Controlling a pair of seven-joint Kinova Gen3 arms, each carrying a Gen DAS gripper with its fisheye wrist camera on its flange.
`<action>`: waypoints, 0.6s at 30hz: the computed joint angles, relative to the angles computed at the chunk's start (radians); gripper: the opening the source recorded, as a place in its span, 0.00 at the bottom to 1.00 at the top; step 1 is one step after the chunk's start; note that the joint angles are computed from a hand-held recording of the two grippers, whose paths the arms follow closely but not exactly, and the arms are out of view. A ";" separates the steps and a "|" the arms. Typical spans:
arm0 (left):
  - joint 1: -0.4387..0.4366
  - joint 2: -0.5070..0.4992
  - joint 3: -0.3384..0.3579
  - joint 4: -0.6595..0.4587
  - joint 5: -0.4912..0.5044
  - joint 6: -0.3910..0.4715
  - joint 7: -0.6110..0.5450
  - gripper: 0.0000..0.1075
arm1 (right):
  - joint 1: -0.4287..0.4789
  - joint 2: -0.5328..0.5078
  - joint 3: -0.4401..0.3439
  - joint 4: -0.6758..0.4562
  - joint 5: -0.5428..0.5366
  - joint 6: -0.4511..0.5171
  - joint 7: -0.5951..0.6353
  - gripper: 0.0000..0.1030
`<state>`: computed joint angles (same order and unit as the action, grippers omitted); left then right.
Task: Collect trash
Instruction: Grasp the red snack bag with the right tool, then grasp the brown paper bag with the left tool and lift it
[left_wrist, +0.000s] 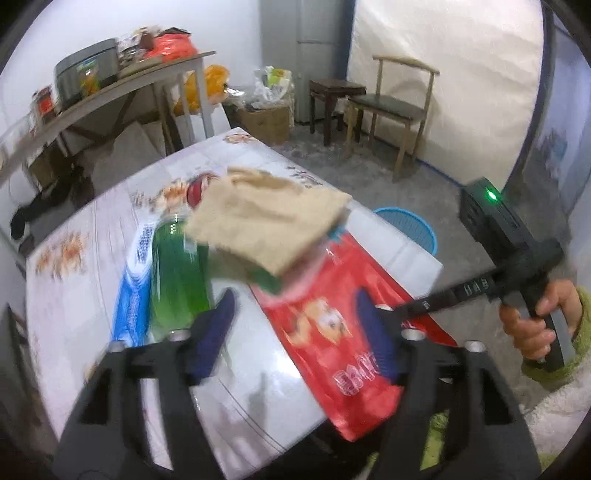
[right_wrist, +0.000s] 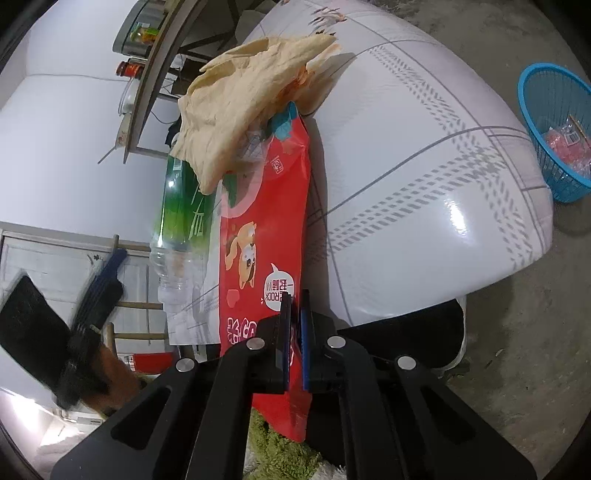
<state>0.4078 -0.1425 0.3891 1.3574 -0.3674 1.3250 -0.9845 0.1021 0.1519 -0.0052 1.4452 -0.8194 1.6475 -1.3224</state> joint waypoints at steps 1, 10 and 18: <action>0.010 0.037 -0.030 -0.046 0.013 0.012 -0.041 0.72 | 0.003 -0.003 0.002 0.003 0.001 -0.002 0.005 0.05; 0.017 0.402 -0.150 -0.458 0.107 0.265 -0.312 0.77 | 0.035 -0.011 0.018 0.046 -0.031 -0.005 0.044 0.05; 0.071 0.562 -0.249 -0.602 0.157 0.388 -0.337 0.77 | 0.053 0.000 0.026 0.060 -0.052 0.006 0.074 0.05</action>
<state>0.4791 0.4197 0.1399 0.7558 -0.2100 1.7126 -1.3212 0.1549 0.1518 0.0204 1.5050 -0.8715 1.6533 -1.2484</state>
